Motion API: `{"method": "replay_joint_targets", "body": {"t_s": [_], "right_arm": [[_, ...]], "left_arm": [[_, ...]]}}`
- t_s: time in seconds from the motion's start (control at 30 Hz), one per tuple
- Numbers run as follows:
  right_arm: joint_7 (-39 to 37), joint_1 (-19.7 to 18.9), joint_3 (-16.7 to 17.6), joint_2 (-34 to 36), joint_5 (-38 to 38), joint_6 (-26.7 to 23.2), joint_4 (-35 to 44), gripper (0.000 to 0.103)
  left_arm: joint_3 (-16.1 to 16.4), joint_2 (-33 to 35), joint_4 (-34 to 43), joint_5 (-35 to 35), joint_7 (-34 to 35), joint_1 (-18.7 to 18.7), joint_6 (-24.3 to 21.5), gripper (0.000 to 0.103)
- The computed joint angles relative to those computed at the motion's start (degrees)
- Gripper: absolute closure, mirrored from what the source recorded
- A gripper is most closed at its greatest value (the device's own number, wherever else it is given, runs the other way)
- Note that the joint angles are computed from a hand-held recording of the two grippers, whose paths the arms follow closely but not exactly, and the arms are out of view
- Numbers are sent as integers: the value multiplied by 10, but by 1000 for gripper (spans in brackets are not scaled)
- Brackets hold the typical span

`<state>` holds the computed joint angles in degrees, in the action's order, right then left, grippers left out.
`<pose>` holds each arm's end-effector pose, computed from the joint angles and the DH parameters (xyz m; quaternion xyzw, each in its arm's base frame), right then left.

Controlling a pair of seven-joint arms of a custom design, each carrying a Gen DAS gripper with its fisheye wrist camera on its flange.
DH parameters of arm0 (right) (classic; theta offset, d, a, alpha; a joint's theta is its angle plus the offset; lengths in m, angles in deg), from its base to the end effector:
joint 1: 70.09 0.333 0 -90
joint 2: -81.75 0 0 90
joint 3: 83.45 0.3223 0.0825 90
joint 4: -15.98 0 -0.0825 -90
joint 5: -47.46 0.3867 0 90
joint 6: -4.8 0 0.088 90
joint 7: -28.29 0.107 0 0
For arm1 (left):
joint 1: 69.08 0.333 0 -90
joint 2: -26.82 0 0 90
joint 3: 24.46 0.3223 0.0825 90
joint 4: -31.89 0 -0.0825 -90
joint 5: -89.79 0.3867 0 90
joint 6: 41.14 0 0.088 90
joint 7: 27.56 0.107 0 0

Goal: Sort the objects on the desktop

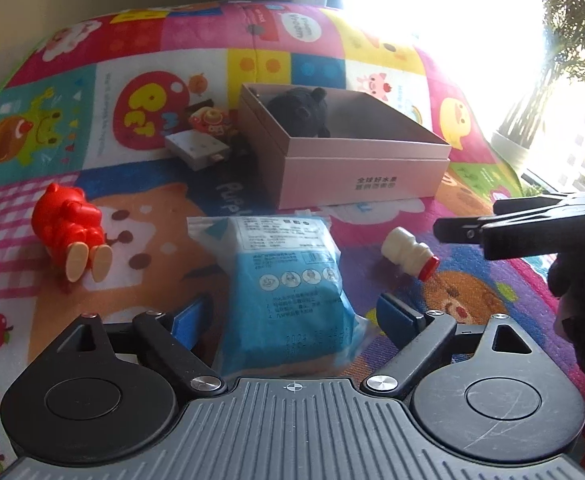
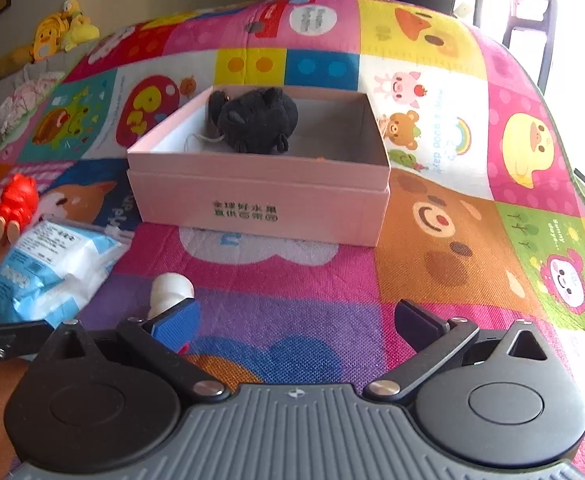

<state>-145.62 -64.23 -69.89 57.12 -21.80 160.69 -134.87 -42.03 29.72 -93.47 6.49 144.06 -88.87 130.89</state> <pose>0.3834 0.1716 0.4217 -0.5332 0.7259 -0.3457 0.2632 0.4826 -0.2763 0.4097 -0.3871 0.8131 -0.4171 0.1225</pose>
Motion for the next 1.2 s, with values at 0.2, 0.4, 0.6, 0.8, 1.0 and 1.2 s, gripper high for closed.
{"method": "replay_joint_targets", "body": {"t_s": [0.2, 0.4, 0.6, 0.8, 1.0, 1.2], "right_arm": [[-46, 3, -9, 5, 5, 57, 6, 0], [-125, 12, 10, 23, 45, 16, 16, 0], [-79, 16, 22, 23, 38, -94, 26, 0], [-49, 21, -9, 13, 29, -19, 6, 0], [-54, 20, -5, 32, 2, 38, 20, 11], [-51, 10, -7, 49, 5, 100, 31, 21]], "left_arm": [[-3, 7, -5, 40, -42, 1, 6, 7], [-4, 4, -8, 33, -32, 3, 5, 6], [-5, 5, -8, 32, -31, 3, 7, 6], [-5, 6, -8, 33, -31, 3, 8, 5], [-7, 7, -9, 38, -35, 2, 10, 3], [-8, 7, -9, 40, -35, 2, 14, 3]]}}
